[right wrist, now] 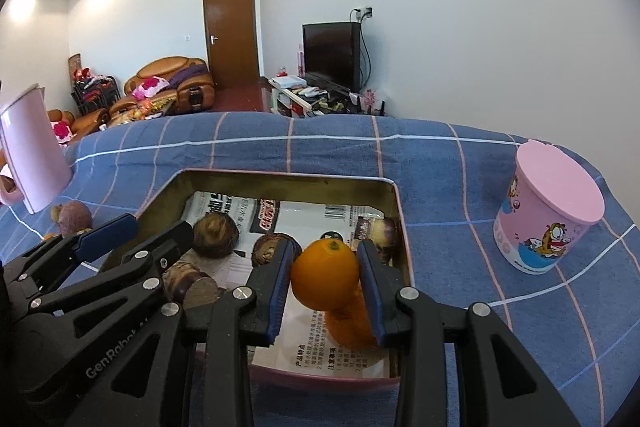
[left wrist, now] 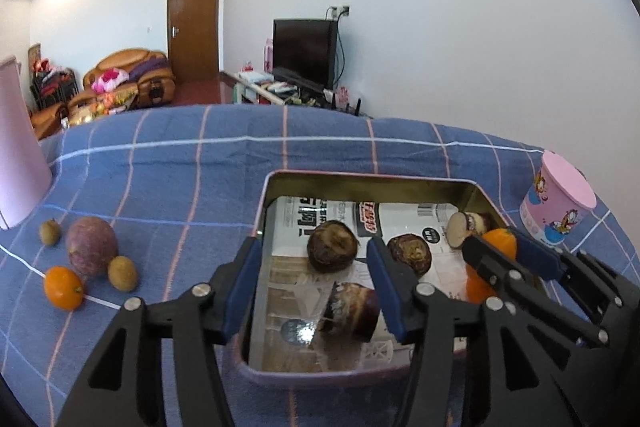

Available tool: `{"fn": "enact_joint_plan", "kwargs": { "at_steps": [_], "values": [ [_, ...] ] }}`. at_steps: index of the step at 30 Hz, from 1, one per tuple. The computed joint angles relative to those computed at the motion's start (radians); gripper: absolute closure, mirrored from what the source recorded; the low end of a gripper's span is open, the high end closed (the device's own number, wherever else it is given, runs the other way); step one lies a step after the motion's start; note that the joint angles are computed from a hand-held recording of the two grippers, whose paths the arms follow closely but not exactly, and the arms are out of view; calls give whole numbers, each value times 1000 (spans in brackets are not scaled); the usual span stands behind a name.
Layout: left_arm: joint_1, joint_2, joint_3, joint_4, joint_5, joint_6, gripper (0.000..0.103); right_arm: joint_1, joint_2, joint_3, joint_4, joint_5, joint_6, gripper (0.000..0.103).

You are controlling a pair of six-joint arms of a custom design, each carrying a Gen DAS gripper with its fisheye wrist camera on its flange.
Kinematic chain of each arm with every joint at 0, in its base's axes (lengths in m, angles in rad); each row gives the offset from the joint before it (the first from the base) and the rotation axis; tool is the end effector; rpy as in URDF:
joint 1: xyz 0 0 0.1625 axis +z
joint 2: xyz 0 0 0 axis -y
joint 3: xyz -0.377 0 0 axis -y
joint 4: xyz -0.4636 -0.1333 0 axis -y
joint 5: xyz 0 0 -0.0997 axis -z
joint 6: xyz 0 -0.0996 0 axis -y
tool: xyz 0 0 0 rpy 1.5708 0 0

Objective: Organize fruits
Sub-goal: 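Carry both fruits over the tin box and open both tools to release them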

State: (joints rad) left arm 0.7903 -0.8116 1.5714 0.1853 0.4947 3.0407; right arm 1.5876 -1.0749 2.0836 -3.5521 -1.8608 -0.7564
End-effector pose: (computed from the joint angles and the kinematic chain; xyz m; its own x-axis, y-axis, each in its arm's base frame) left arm -0.2247 -0.5409 0.0199 -0.7539 -0.0900 -0.6508 0.4969 0.5698 -0.6545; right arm 0.1142 -0.5596 0.1305 -0.6932 -0.2263 0.6843 -0.6672 0.5606 -0.4905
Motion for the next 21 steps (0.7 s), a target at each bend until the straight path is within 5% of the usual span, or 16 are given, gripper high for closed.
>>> {"fn": "enact_joint_plan", "kwargs": {
  "at_steps": [3,8,11,13,21],
  "values": [
    [-28,-38,63,-142,-77,121,34,-2,-6,15,-28,26,-12,67],
    [-50,-147,202,-467,-175,343,0,-7,-11,40,-105,73,-15,59],
    [-56,-235,303,-649,-159,438,0,-17,-15,54,-179,120,-5,27],
    [-56,-267,338,-695,-146,450,0,-27,-23,70,-218,170,-1,19],
    [-61,-292,391,-904,-228,673,0,-25,-10,75,-287,181,2,19]
  ]
}}
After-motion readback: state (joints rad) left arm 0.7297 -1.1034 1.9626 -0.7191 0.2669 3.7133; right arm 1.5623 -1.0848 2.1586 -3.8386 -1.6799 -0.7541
